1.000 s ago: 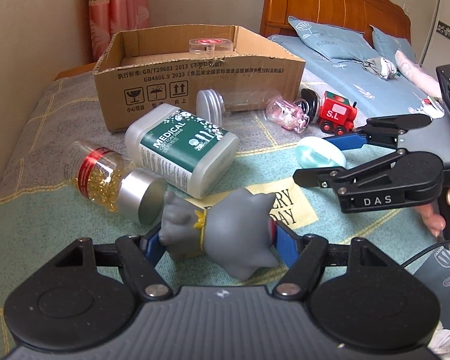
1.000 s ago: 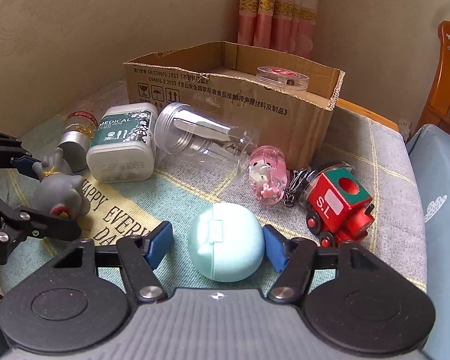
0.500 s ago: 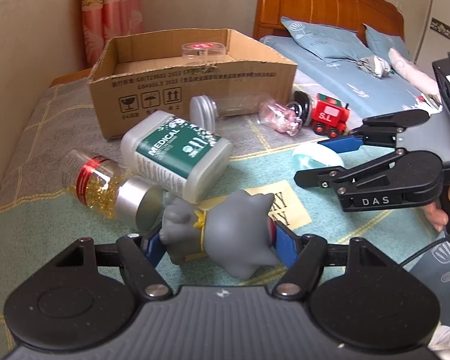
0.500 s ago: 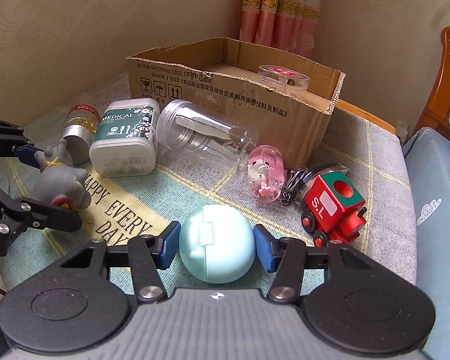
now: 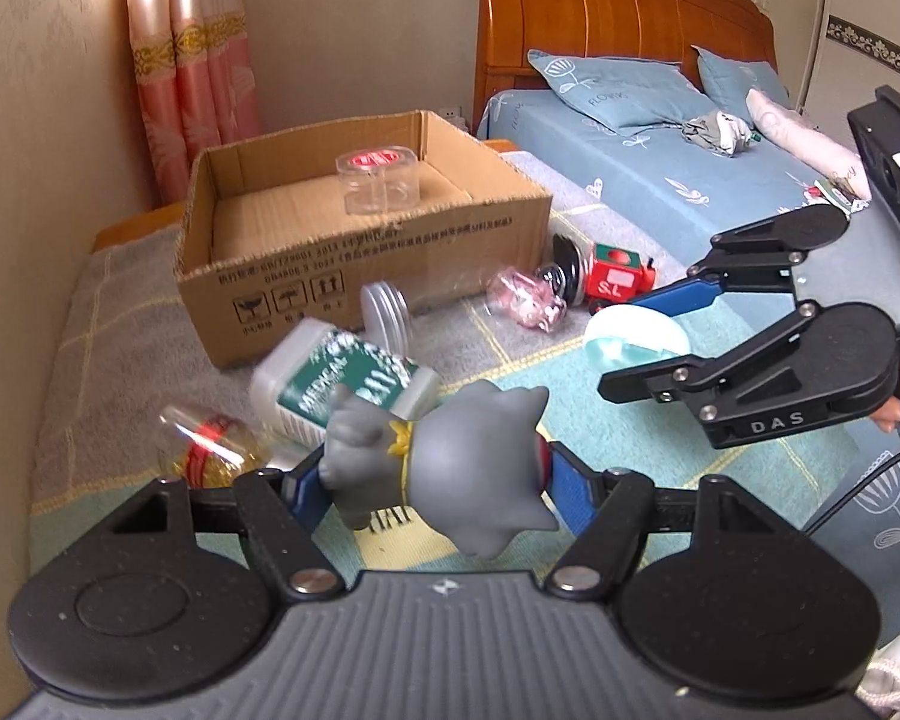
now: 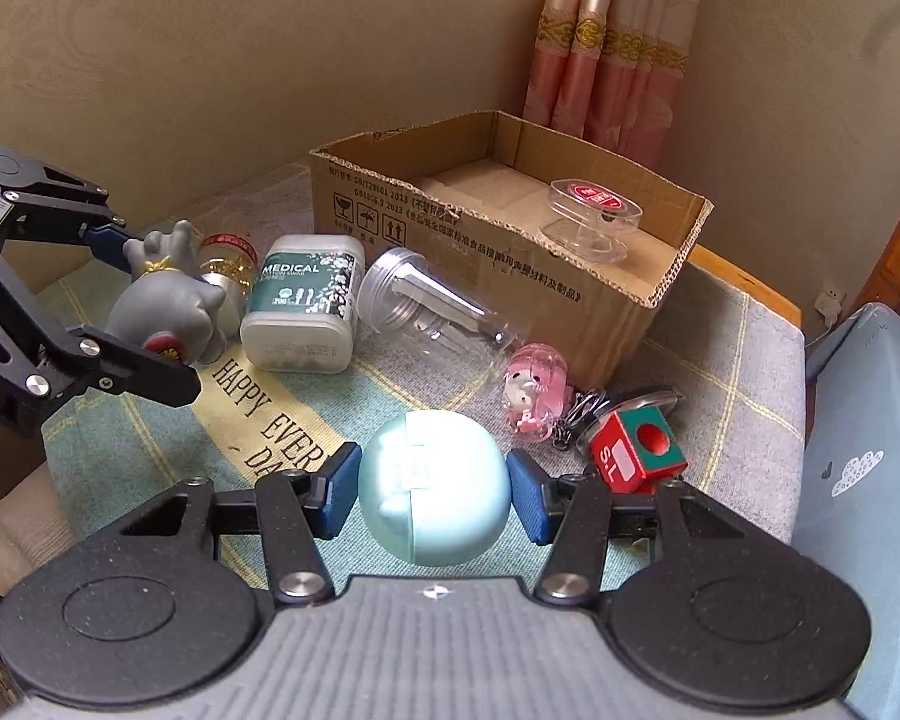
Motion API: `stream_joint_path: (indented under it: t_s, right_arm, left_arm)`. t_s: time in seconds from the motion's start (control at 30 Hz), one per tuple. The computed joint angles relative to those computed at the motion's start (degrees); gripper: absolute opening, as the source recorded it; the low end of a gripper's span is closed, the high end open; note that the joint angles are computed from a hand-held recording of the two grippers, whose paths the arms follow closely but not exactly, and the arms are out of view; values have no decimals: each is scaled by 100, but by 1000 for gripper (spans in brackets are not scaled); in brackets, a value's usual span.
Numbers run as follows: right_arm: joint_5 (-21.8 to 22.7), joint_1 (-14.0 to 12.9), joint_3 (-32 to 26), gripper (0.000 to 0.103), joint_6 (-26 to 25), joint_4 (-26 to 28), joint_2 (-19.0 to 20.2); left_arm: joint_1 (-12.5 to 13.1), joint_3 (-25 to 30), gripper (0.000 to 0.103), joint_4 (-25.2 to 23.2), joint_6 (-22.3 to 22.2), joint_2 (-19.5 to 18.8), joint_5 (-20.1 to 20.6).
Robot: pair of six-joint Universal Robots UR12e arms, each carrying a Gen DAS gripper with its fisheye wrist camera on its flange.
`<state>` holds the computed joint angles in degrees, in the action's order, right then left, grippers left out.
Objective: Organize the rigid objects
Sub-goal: 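Carry both items over the box and release them inside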
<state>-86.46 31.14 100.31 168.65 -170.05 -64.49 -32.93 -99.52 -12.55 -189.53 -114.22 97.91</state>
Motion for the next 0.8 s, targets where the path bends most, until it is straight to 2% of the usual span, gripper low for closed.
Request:
stream_joint_path:
  t_s: [0.27, 0.47, 0.63, 0.8]
  right_arm:
    - [45, -56, -320, 58, -186, -88, 32]
    - [-46, -127, -866, 58, -82, 36, 254]
    - [-122, -186, -1428, 58, 64, 427, 543]
    - [-155, -231, -1828, 58, 306, 954, 796]
  left_arm:
    - [131, 323, 71, -107, 209, -55, 113]
    - [245, 703, 71, -78, 446, -199, 208]
    - [363, 1090, 71, -86, 503, -367, 292]
    - [450, 1493, 71, -413, 461, -569, 477]
